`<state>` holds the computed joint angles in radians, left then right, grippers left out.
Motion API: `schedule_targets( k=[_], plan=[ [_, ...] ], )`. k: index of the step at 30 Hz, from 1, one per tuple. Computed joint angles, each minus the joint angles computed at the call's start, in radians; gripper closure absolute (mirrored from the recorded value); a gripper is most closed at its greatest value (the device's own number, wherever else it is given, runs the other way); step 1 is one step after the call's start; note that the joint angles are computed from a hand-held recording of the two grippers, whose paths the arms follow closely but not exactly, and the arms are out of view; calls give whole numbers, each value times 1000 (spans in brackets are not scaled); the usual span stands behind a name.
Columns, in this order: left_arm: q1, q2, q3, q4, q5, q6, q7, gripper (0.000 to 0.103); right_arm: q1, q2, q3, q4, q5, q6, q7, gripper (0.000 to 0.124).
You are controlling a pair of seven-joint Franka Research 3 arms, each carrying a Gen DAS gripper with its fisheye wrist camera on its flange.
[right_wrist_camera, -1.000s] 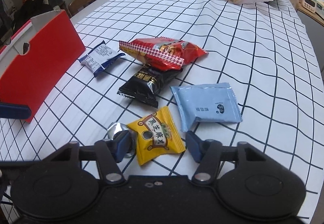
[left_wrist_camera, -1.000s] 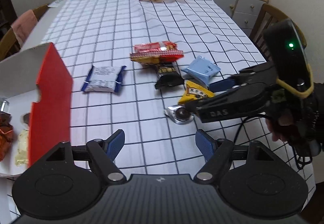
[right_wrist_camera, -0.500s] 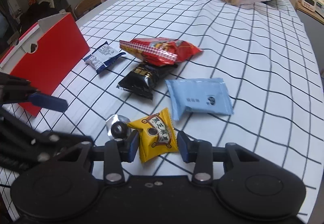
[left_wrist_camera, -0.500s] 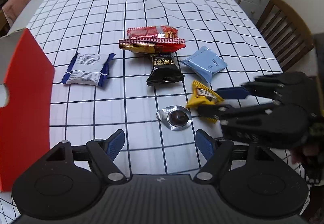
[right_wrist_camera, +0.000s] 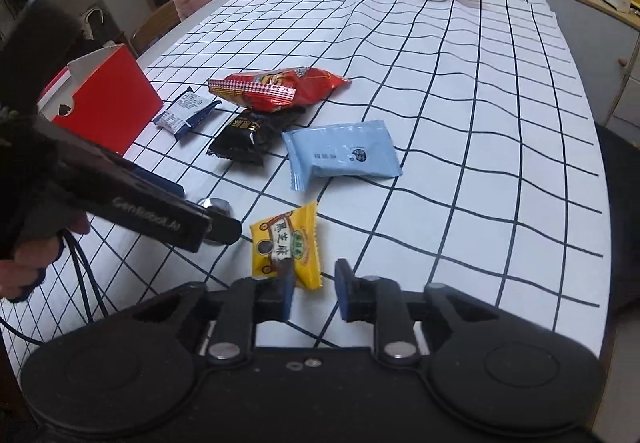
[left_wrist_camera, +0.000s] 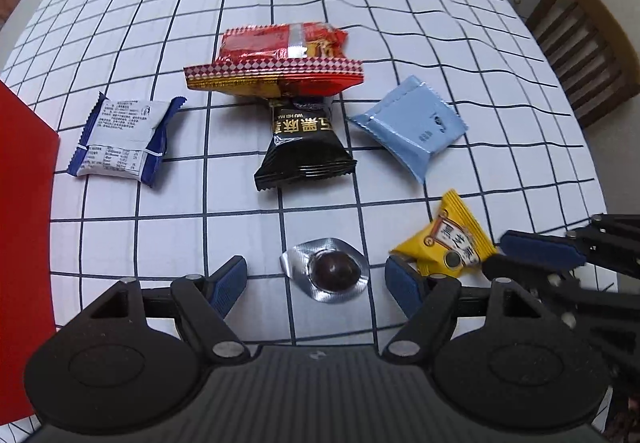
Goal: Organize snacks
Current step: 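Grasp the silver-wrapped chocolate with left tool while right tool grasps the yellow sesame candy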
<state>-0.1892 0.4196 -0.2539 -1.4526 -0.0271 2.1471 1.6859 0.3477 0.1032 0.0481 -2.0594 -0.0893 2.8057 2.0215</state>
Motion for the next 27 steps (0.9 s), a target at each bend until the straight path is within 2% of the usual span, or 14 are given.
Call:
schedule_targets(
  k=[6, 11, 13, 14, 16, 18, 19, 22, 27],
  plan=[
    [-11, -1, 0, -5, 17, 12, -9, 28, 3, 30, 8, 31, 41, 2, -54, 79],
    [-38, -26, 14, -49, 96, 54, -31, 42, 29, 71, -10, 78, 7, -27, -35, 65],
    [-33, -38, 9, -69, 93, 74, -23, 49, 38, 83, -18, 92, -18, -39, -25, 63],
    [-31, -43, 8, -78, 92, 82, -21, 54, 43, 89, -21, 101, -27, -49, -20, 63],
    [-28, -49, 3, -87, 85, 91, -11, 57, 54, 98, -30, 114, -57, -64, 0, 64],
    [-26, -51, 2, -90, 81, 98, -6, 58, 68, 101, -42, 119, -103, -72, 26, 73],
    [-25, -52, 1, -92, 78, 101, -4, 59, 67, 100, -41, 120, -108, -74, 30, 83],
    [-15, -57, -2, -101, 56, 112, 8, 60, 57, 90, -32, 105, -83, -55, 27, 91],
    [15, -72, -8, -125, -13, 129, 16, 60, 67, 68, -38, 84, -130, -58, 95, 93]
  ],
)
